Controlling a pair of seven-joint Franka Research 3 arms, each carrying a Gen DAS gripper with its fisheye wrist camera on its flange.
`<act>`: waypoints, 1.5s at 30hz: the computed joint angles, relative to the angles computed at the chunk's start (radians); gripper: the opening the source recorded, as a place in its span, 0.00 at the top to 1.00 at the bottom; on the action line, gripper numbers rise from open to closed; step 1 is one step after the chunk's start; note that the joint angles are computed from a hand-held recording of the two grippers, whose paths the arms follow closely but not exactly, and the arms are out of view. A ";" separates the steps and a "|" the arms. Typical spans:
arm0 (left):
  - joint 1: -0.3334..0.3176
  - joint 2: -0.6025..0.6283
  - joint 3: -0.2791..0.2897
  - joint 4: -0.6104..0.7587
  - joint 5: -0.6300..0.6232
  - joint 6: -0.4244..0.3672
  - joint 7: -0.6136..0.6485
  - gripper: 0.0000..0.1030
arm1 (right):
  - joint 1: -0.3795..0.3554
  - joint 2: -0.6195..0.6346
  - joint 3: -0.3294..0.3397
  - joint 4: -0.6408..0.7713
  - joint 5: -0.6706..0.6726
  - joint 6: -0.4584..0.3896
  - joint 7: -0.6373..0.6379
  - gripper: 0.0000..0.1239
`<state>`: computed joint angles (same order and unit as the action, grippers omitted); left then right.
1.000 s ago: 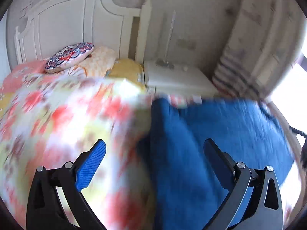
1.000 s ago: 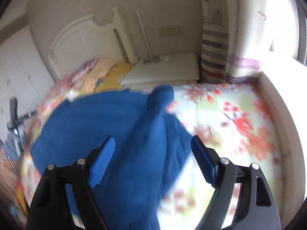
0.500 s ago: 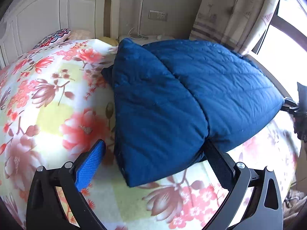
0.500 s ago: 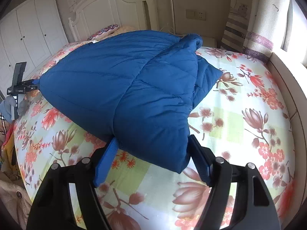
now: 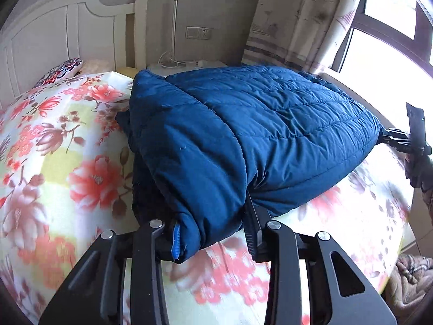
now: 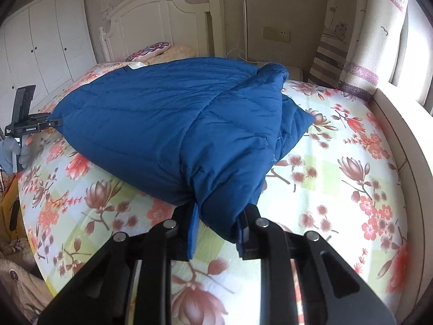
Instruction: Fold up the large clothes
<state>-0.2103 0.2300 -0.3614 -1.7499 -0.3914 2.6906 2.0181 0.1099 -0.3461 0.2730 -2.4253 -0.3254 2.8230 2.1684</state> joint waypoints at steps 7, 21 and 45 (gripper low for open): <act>-0.005 -0.325 0.037 -0.348 -0.253 -0.014 0.255 0.69 | 0.112 -0.280 0.074 -0.187 0.097 -0.082 0.014 0.83; -0.238 -0.622 0.220 -0.716 -0.386 0.090 0.317 0.63 | 0.247 -0.585 0.225 -0.415 0.244 -0.119 0.261 0.73; -0.067 -0.017 0.057 0.087 0.644 -0.099 -0.824 0.07 | -0.201 0.310 0.387 0.504 -0.359 -0.511 0.371 0.46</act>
